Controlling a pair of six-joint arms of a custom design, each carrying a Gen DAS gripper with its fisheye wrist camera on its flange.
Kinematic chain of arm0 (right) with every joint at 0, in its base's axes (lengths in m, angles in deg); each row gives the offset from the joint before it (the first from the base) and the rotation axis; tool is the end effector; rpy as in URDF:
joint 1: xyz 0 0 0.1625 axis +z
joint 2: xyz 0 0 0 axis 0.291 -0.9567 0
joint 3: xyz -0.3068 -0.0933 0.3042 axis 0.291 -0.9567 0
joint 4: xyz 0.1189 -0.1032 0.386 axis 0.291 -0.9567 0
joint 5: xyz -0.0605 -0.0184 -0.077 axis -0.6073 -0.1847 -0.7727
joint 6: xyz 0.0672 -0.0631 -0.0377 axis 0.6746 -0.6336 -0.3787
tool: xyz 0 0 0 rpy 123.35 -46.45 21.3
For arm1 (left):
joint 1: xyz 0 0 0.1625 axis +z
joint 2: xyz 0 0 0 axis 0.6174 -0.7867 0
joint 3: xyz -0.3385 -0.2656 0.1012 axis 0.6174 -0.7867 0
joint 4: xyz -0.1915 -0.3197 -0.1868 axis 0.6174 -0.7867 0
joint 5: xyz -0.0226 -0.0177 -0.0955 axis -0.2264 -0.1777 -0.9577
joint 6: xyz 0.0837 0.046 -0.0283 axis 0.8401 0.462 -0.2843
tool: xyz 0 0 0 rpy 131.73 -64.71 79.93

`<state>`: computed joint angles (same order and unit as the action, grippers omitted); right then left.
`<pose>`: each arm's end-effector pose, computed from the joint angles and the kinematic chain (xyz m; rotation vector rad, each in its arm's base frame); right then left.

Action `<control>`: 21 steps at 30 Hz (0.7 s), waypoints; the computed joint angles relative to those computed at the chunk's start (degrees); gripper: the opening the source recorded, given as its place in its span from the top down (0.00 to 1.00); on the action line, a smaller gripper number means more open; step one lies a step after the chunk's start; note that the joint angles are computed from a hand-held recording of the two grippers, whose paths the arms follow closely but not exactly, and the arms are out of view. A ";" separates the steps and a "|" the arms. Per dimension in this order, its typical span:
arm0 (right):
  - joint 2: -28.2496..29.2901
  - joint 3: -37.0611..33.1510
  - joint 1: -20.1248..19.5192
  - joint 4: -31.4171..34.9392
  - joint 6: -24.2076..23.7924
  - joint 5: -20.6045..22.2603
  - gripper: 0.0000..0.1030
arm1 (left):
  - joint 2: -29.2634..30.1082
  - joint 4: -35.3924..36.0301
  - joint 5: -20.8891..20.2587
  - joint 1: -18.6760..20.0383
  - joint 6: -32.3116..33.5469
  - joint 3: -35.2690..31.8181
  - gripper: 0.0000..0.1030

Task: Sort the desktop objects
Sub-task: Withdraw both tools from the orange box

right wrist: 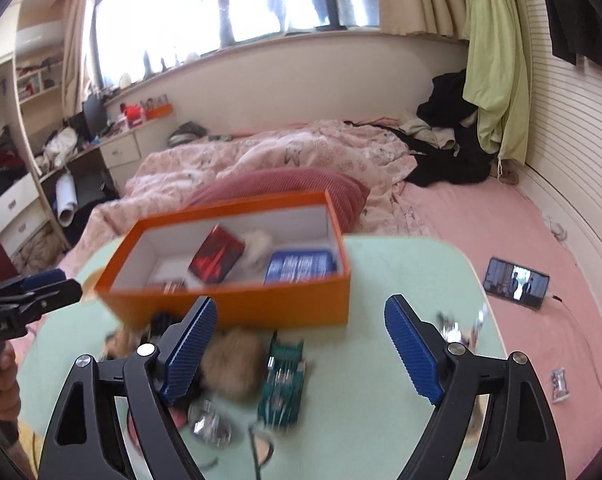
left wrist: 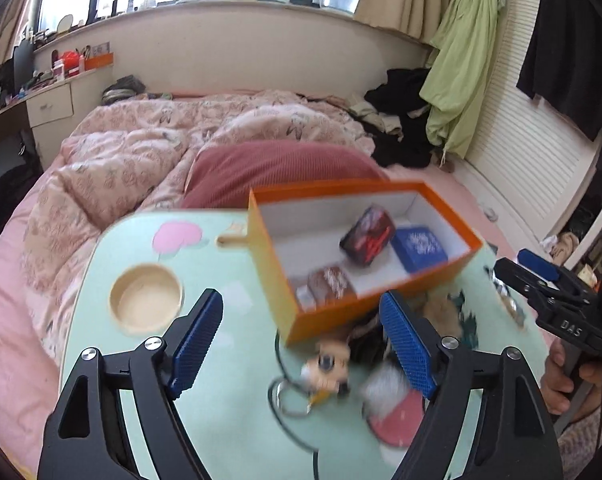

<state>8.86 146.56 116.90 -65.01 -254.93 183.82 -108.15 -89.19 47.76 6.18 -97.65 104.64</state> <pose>0.4214 -0.3675 -0.0071 0.2368 -2.2596 1.2549 -0.0211 -0.3231 0.3563 0.2167 2.3048 -1.0373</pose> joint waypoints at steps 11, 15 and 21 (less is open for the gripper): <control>12.09 -6.95 3.31 19.72 14.72 1.66 0.10 | -7.27 29.59 0.14 -9.60 -19.27 5.55 0.22; 11.54 -5.60 1.54 19.59 15.97 -2.30 0.00 | -4.58 24.77 0.22 -6.72 -17.48 6.96 0.00; 10.47 -3.50 0.93 16.20 14.51 -2.22 0.00 | -5.22 21.16 0.92 -6.39 -14.41 8.42 0.00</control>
<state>19.33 143.05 117.83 -48.81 -240.42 181.60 -113.37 -68.03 48.67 -0.20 -112.06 113.05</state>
